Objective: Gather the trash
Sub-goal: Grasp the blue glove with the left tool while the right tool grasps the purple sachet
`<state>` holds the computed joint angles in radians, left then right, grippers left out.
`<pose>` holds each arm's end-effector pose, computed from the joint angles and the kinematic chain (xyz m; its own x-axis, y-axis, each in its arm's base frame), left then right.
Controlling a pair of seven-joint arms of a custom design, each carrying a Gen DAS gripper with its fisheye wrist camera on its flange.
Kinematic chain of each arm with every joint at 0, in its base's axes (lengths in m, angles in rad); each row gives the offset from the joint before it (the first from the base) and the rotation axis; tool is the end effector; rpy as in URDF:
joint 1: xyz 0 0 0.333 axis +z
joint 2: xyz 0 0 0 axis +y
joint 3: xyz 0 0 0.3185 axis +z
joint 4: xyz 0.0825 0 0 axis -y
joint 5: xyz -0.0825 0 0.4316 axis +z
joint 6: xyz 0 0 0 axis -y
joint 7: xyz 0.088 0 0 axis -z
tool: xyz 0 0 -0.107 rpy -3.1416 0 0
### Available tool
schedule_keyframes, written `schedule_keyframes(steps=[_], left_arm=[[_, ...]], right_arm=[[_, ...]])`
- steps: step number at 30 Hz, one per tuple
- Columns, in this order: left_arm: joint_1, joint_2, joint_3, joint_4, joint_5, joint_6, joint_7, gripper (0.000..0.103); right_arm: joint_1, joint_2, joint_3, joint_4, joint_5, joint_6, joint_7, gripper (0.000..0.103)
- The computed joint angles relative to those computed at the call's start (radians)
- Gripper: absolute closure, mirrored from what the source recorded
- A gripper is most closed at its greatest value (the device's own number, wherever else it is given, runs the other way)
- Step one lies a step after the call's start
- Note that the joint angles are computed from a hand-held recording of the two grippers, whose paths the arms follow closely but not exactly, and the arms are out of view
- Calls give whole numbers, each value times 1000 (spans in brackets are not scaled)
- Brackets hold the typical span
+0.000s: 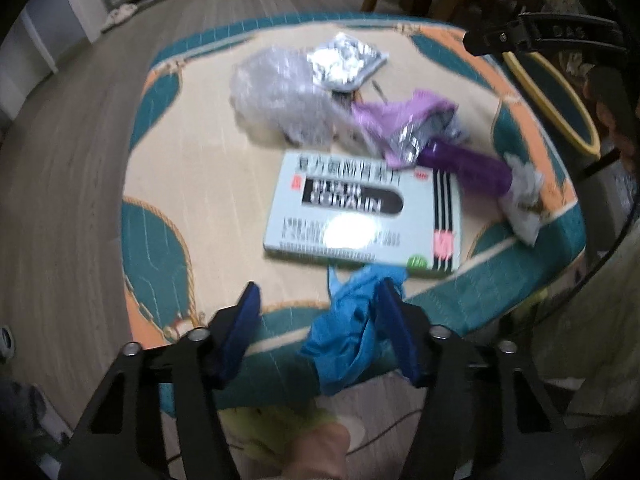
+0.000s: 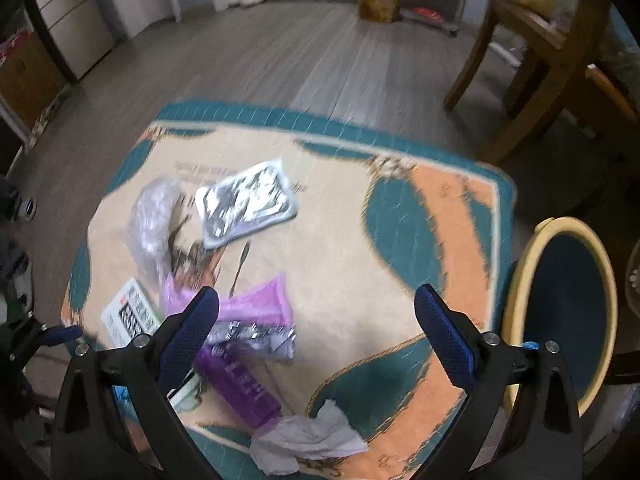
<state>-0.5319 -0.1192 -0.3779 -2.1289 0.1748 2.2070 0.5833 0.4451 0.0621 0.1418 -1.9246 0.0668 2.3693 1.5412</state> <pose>0.3564 -0.4554 0.4584 -0.0197 -0.9992 0.0360 -0.9647 0.0095 -0.2632 0.5431 0.3603 0.4809 0.5530 -0.8311 -0.0588 -0.7841 -0.4953 -0.3739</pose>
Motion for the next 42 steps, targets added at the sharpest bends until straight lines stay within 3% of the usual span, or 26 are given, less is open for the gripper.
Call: schedule_keyframes(steps=[2,3,8,15,24,30,37,42], left_arm=[[-2,-4,7,-12,-37,28,22,64],[-2,-6,8,-14,-45,36,25,78],[-5,9,-1,14,-19,10,50,85],[-3,-10,-13,54,79,9,31,87],[18,-22,-13,92,179,6,-37,87],[23,-11,-12,108,202,0,-47,87],[25,-17,-13,115,240,-8,-52,86],[31,-25,-13,108,250,-5,-68,86]], right_arm=[[-3,17,1,14,41,-44,-17,14],[-5,25,1,22,62,-63,-19,18],[-11,47,5,33,176,-105,-43,33],[-7,68,16,44,305,-120,-55,35],[9,130,18,88,317,-128,-6,37],[-5,130,33,85,429,-98,-85,101],[4,110,23,79,402,-61,-66,103],[-20,91,16,65,467,-58,-46,103]])
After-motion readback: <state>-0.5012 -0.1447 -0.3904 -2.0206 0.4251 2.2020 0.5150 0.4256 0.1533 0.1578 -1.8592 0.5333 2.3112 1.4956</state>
